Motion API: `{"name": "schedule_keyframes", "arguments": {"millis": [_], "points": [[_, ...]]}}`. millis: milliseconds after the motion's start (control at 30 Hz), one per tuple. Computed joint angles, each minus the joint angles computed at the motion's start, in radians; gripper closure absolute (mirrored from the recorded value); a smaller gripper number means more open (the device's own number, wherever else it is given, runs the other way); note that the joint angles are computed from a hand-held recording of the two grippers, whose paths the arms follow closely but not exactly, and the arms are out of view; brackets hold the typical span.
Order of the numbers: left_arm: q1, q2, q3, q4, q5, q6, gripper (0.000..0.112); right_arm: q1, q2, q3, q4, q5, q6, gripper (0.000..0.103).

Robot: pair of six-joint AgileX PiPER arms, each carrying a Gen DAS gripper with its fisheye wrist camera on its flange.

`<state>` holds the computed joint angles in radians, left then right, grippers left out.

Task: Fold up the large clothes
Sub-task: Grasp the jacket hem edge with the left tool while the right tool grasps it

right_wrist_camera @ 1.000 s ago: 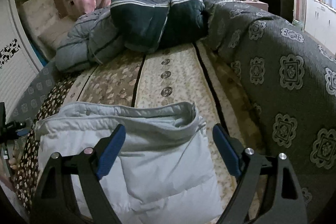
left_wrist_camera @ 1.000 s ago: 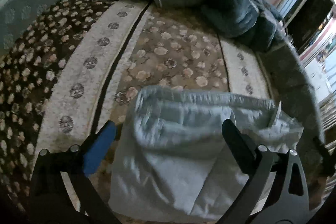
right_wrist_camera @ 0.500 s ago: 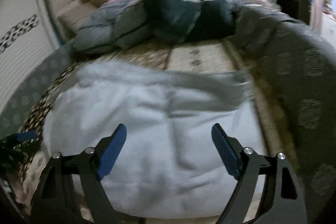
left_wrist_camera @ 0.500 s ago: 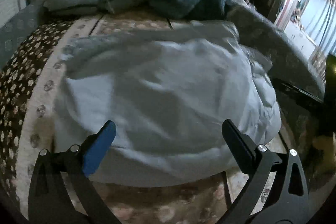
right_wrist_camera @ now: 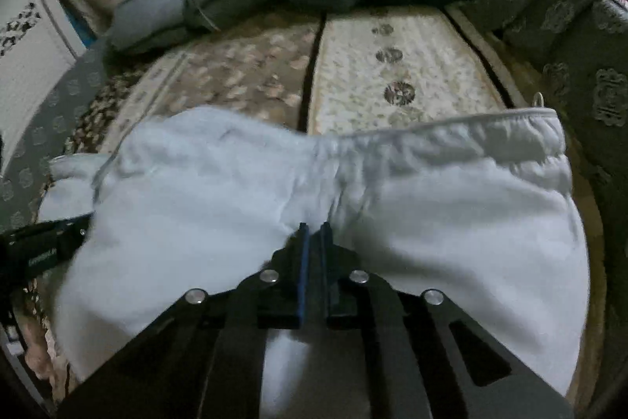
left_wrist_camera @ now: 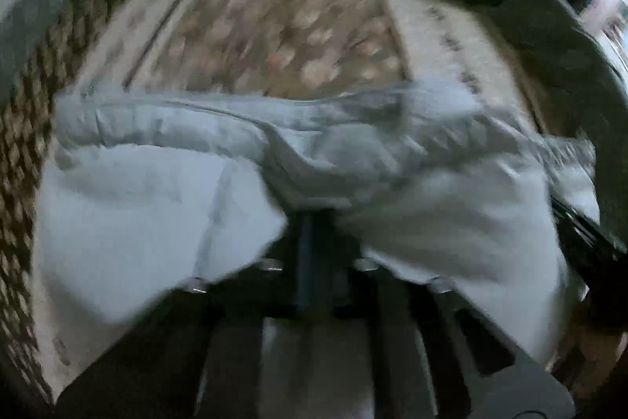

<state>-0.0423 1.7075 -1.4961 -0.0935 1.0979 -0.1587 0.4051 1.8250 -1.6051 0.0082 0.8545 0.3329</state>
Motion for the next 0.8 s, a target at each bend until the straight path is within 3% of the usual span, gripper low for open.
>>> {"name": "schedule_keyframes", "arguments": {"millis": [133,333,433,600,733,800], "points": [[0.02,0.1,-0.087,-0.002,0.039,0.032,0.11,-0.033,0.137,-0.146,0.031,0.086,-0.043,0.103],[0.009,0.173,-0.107,0.027,0.027,0.016,0.11,-0.048,0.287,-0.316,0.029,0.183,-0.061,0.103],[0.025,0.196,-0.107,-0.006,0.016,0.034,0.109,-0.068,0.311,-0.332,0.073,0.179,-0.081,0.103],[0.054,0.206,-0.059,-0.069,-0.04,0.098,0.109,-0.078,0.304,-0.258,0.101,0.087,-0.084,0.103],[0.025,0.198,-0.107,-0.013,0.019,0.048,0.11,-0.039,0.315,-0.324,0.009,0.157,-0.053,0.103],[0.003,0.145,-0.101,0.021,0.048,0.033,0.11,-0.028,0.24,-0.26,-0.012,0.119,-0.071,0.102]]}}
